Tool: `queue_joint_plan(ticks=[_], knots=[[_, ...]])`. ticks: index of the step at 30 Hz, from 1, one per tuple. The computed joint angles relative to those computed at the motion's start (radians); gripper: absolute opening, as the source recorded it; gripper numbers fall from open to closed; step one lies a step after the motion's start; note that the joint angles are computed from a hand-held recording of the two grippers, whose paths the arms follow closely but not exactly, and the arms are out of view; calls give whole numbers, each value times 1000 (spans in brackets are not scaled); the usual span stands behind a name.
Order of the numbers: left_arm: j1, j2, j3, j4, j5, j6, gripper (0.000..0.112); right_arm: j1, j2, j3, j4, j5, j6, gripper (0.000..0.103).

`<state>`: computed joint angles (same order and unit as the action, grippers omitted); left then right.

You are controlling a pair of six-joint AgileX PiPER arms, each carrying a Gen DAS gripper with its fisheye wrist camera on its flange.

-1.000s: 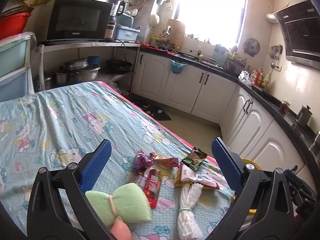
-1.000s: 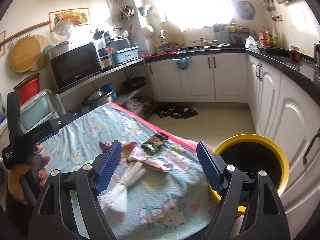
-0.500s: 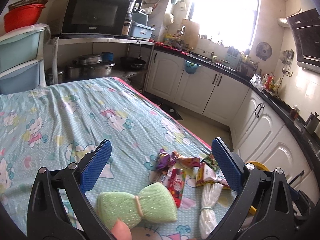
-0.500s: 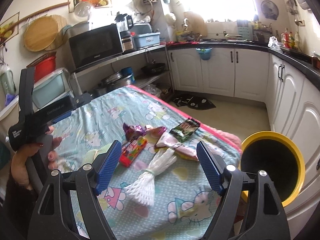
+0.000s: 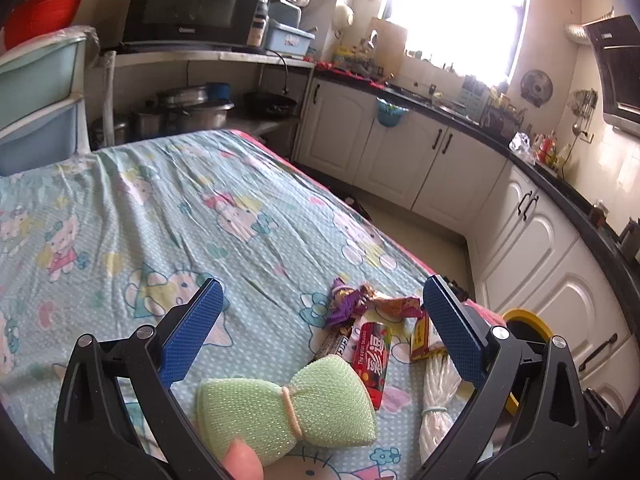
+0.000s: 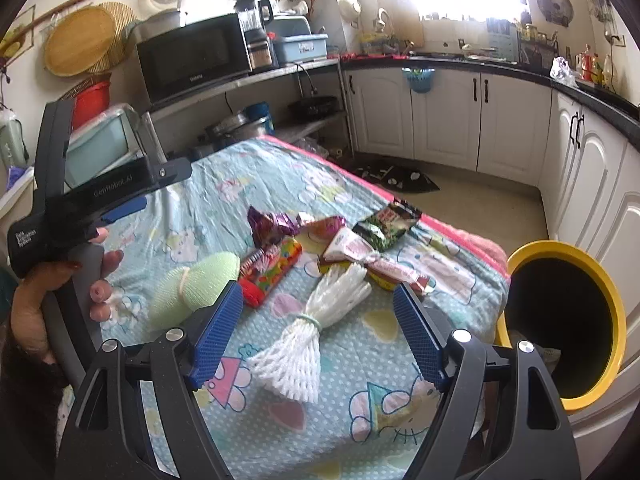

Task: Collect trash
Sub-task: 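Move both tools back over the remaining trash on the bed, then grasp the white mesh net with the right tool while the left tool grasps the purple wrapper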

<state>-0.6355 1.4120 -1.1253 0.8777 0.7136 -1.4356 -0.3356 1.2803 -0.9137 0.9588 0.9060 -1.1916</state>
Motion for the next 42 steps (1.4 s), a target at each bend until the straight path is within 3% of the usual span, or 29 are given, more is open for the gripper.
queue_joint_plan(ticks=[15, 28, 42], knots=[[91, 163, -88, -261, -115, 268, 92, 130, 122, 15, -79, -75, 66, 75], [147, 261, -156, -439, -148, 429, 61, 186, 167, 31, -110, -97, 98, 69], [210, 313, -178, -646, -184, 613, 26, 168, 187, 26, -124, -31, 89, 36]])
